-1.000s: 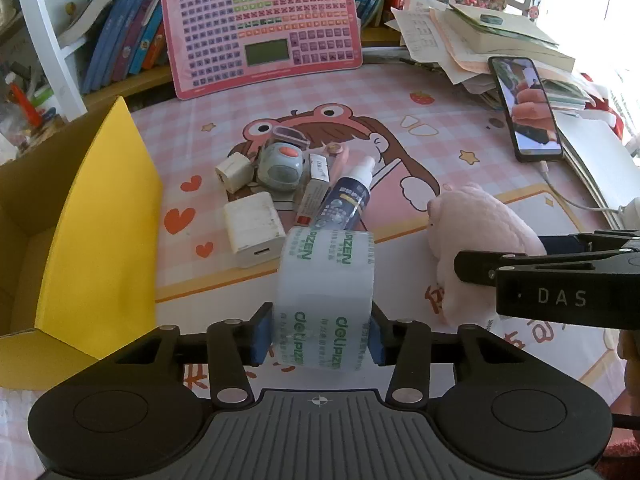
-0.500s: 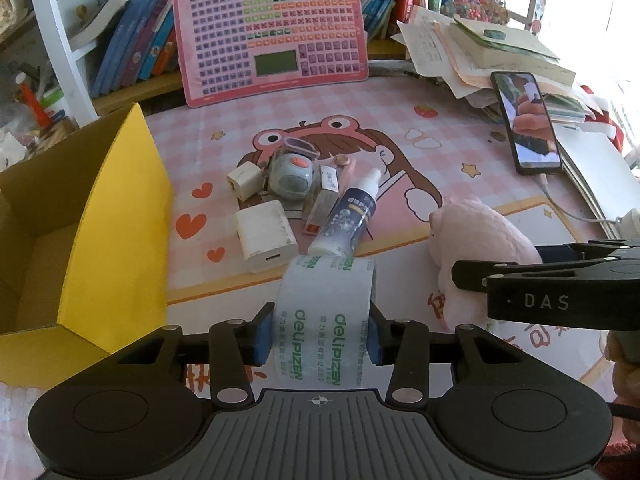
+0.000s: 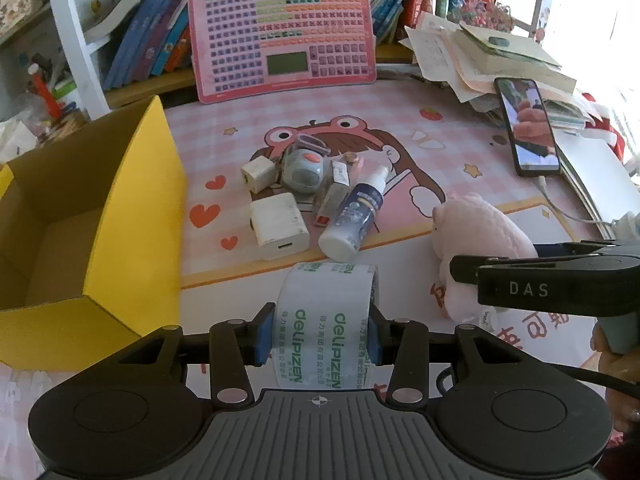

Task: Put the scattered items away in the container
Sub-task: 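Lift the tape roll with left tool while right tool lifts the plush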

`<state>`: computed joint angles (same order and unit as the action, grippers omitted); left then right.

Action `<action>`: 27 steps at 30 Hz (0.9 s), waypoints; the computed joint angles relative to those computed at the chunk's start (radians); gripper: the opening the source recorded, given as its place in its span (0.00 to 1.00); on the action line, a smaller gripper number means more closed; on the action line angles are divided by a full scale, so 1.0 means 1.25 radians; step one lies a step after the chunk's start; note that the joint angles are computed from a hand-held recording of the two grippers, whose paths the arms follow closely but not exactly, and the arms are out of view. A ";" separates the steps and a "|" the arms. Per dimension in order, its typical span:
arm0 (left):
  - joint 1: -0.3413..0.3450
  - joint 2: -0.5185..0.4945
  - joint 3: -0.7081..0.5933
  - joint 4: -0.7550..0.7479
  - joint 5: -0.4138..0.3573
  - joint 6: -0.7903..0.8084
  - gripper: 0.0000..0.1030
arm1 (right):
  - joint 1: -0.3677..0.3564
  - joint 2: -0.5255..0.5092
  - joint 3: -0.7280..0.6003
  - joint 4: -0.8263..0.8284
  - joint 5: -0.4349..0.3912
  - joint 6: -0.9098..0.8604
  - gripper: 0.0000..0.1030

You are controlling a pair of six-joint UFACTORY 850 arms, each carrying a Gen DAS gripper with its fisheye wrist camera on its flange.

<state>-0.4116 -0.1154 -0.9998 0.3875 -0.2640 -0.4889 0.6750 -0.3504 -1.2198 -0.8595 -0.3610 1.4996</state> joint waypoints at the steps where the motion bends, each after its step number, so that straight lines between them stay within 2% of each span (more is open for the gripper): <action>1: 0.001 0.003 0.002 0.000 0.001 0.000 0.41 | 0.001 0.000 0.000 -0.001 -0.001 0.004 0.60; 11: 0.008 0.029 0.028 -0.049 0.019 0.054 0.41 | 0.008 0.015 0.008 0.057 0.023 -0.037 0.58; 17: 0.016 0.049 0.047 -0.100 0.042 0.108 0.41 | 0.022 0.024 0.010 0.042 0.017 -0.029 0.58; 23: 0.032 0.074 0.074 -0.238 0.070 0.246 0.41 | 0.039 0.028 0.009 0.035 0.005 -0.026 0.58; 27: 0.049 0.093 0.093 -0.421 0.083 0.437 0.41 | 0.053 0.030 0.007 0.021 -0.014 -0.010 0.58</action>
<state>-0.3498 0.0008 -0.8836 -0.1388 -0.1598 0.0574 0.7418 -0.3125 -1.2115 -0.8335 -0.3785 1.4868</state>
